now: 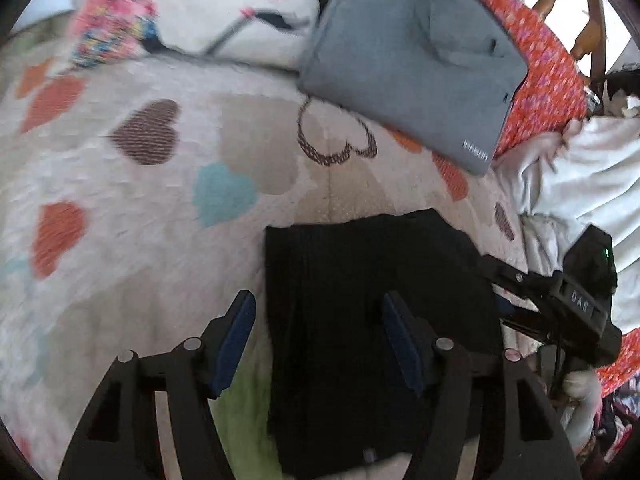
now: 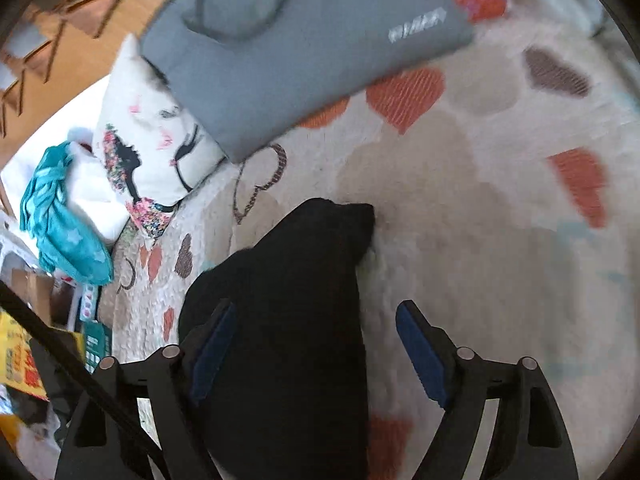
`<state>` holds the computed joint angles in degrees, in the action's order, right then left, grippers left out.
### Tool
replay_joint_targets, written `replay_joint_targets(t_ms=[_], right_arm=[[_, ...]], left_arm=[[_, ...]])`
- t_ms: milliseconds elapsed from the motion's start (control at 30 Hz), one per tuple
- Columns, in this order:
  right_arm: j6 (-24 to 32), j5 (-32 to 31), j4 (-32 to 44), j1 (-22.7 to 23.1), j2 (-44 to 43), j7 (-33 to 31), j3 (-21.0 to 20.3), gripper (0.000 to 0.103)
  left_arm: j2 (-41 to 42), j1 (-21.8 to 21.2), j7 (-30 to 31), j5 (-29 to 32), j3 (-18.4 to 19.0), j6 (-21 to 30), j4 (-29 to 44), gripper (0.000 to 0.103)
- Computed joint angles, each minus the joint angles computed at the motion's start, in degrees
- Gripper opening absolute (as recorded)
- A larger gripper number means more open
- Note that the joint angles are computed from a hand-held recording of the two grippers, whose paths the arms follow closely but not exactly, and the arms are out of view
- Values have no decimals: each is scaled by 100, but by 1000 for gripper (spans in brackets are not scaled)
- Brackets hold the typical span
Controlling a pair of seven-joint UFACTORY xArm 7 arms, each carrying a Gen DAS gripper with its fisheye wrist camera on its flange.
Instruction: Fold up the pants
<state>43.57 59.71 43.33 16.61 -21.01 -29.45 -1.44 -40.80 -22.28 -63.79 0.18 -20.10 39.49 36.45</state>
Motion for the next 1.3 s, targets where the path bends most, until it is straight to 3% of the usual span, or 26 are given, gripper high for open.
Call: replay_joint_targets(t_ms=[67,133,167,200,267,367,433,500,533,600,700,800,867,933,1100,1300], right_arm=[[167,467,217,98,419,-298,-118,81],[391,949,400,72,669,-674,-138,74],[572,998,504,15,758,-756,-122,51],[725,880,646,-45,833,-764,-61,36],[618,763,724,-138,775,-885,106,26],[486,1035,857,-186,694,-1067,125,24],[73,991,893,-224,694,-1039,251,24],[-527,484,858,-235,749,-666,466,41],[-757,-7,832,-289,857,-283,607,46],[-886,-270,789,-203,939,-14,534,56],[-1134,-198,727,-133,722,29,436,56],[-1347,146,554,57,300,-344,240,59],[-1217,469,483,229,62,-641,58,59],[-906,745,413,349,-101,-838,-93,59],[64,925,169,304,-176,-373,-175,59],[255,950,-7,128,-95,-326,-23,60]], left_arm=[[308,-148,276,-214,279,-550,-157,73],[463,-340,465,-516,525,-1024,-279,72],[545,-473,570,-747,689,-1280,-303,56],[581,-498,598,-848,720,-1364,-279,45],[701,-345,639,-751,624,-1316,-42,39],[802,-99,570,-632,538,-1474,94,39],[916,64,412,-642,524,-1564,69,43],[989,88,243,-779,590,-1687,-107,54],[964,-2,211,-942,685,-1942,-267,56],[930,-192,230,-1210,877,-2168,-400,55],[677,396,-215,-651,369,-1530,-90,47],[292,1050,-805,188,-233,-767,315,41],[126,1160,-918,548,-358,-677,441,41],[211,984,-774,612,-261,-952,452,44],[975,588,-485,403,-37,-1008,528,48],[848,439,-478,358,145,-981,456,48]])
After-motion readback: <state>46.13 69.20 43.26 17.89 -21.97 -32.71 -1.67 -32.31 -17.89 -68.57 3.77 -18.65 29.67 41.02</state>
